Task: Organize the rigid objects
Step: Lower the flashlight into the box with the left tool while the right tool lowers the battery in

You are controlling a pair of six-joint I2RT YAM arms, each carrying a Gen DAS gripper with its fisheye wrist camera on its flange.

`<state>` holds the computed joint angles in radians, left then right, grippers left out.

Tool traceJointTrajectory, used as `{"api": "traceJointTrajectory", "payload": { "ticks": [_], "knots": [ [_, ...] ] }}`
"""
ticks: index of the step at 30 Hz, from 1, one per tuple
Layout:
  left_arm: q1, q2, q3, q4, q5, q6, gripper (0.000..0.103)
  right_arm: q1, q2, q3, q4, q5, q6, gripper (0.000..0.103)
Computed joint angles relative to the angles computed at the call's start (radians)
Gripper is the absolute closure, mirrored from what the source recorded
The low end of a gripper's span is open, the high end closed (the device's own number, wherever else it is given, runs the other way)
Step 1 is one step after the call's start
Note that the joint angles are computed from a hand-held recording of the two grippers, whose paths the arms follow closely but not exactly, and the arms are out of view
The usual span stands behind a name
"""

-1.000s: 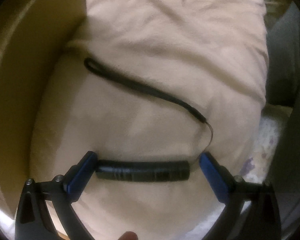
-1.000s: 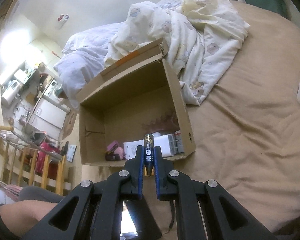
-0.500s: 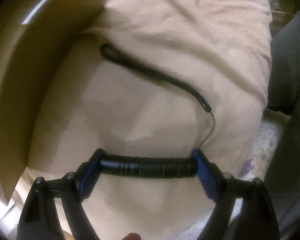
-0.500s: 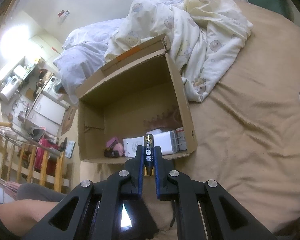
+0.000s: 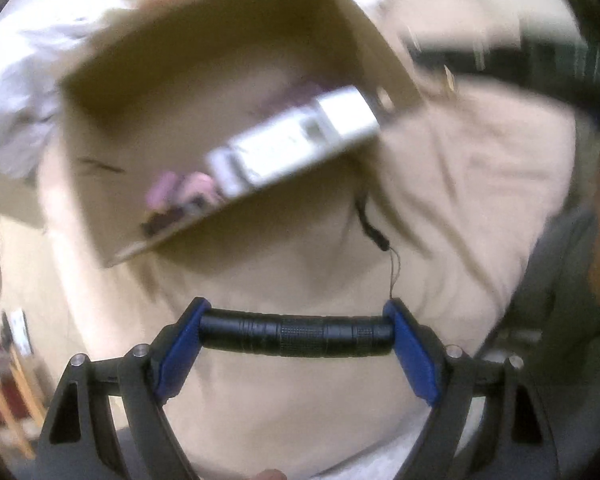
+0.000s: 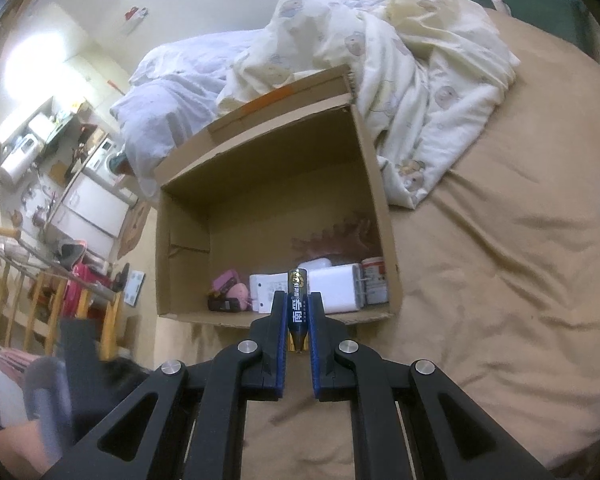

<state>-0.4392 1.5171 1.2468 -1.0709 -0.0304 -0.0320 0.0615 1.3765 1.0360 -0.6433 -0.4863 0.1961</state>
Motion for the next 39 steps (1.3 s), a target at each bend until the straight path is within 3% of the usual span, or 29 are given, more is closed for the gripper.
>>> {"api": "traceJointTrajectory", "payload": {
  "ticks": [6, 8, 14, 23, 32, 39],
  "knots": [
    [0.143, -0.072, 0.053, 0.059, 0.030, -0.014, 0.018, 0.039, -0.001, -0.006, 0.000, 0.021, -0.016, 0.092],
    [0.108, -0.078, 0.037, 0.105, 0.009, -0.080, 0.018, 0.047, -0.004, -0.007, 0.001, 0.029, -0.017, 0.092],
    [0.119, -0.114, 0.061, 0.174, -0.030, -0.116, 0.018, 0.063, 0.015, 0.028, 0.009, 0.035, -0.029, 0.092],
    [0.219, 0.071, 0.268, 0.219, -0.021, -0.109, 0.018, 0.069, 0.144, 0.194, 0.036, 0.021, -0.028, 0.092],
    [0.218, 0.223, 0.173, 0.310, -0.016, -0.157, 0.018, 0.120, 0.283, 0.255, 0.068, 0.075, -0.015, 0.092],
    [0.140, 0.272, 0.123, 0.363, -0.113, -0.141, 0.018, 0.148, 0.383, 0.280, 0.032, 0.164, -0.013, 0.092]
  ]
}}
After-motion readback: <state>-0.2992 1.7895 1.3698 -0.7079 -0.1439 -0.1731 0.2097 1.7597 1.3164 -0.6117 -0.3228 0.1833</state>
